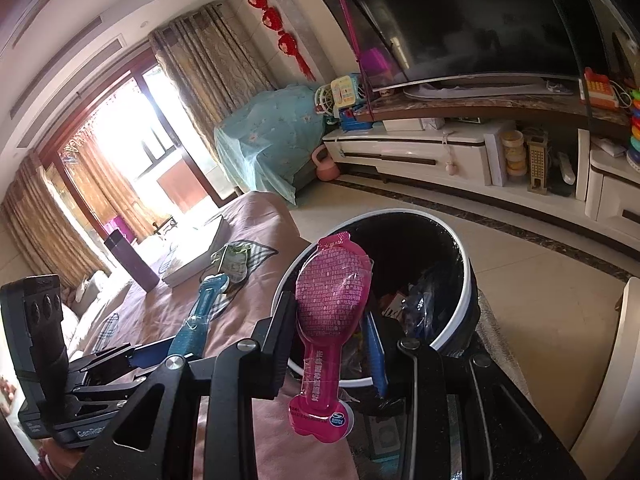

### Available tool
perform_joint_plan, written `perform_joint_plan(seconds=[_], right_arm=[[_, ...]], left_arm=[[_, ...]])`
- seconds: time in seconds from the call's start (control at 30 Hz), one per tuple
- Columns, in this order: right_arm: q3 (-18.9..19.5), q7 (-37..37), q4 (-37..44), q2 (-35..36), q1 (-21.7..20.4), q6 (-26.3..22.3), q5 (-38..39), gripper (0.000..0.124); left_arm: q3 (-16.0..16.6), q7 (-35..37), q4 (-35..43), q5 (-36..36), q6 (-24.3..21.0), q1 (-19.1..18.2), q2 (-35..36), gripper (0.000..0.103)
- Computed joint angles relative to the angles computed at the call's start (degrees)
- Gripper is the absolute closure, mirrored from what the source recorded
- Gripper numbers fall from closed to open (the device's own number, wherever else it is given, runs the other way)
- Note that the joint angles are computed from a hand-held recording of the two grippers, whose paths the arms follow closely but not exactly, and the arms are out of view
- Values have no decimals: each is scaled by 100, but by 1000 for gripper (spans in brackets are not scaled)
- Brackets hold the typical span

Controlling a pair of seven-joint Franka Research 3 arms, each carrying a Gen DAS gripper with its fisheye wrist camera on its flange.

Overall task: Collect trash
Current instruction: 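Carry the blue and pink brushes with both tools over the bin, then open both tools to drop the brushes into the bin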

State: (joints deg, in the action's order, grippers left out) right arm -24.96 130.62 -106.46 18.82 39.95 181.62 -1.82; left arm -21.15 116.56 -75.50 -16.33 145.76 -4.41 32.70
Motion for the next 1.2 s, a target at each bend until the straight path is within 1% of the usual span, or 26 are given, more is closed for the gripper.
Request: perform_joint_plan(seconds=[0.1,0.17,0.3,0.43,0.63,0.73,1.03,1.2], right_arm=[[165,-82,76,34,-189,-56,59,91],[378,-175,137,54,-417,-97,135,91],[571,-263,232,93,-649,-163,176,91],[644,-284,323,141,-749,-243,162,91],[1098,-523,512,227,-1231,-375,301,91],[1127,-533,586,270,-1294,-458,314,91],[1420,-682,774,355,-1610,-667,426,91],[1452,-649,918,411,-1648,-887,377,91]], left_arm=[[30,-41,202,106,-63,-92,116,56],[51,-83,395,185,-159,-155,229,56],[99,-175,823,352,-357,-296,486,56],[186,-315,1351,565,-596,-476,802,56],[310,-486,1969,850,-872,-698,1183,56],[344,-555,2245,936,-1025,-771,1346,56],[467,-688,3166,1133,-1460,-1001,1874,56],[533,-749,3647,1203,-1696,-1123,2144,56]])
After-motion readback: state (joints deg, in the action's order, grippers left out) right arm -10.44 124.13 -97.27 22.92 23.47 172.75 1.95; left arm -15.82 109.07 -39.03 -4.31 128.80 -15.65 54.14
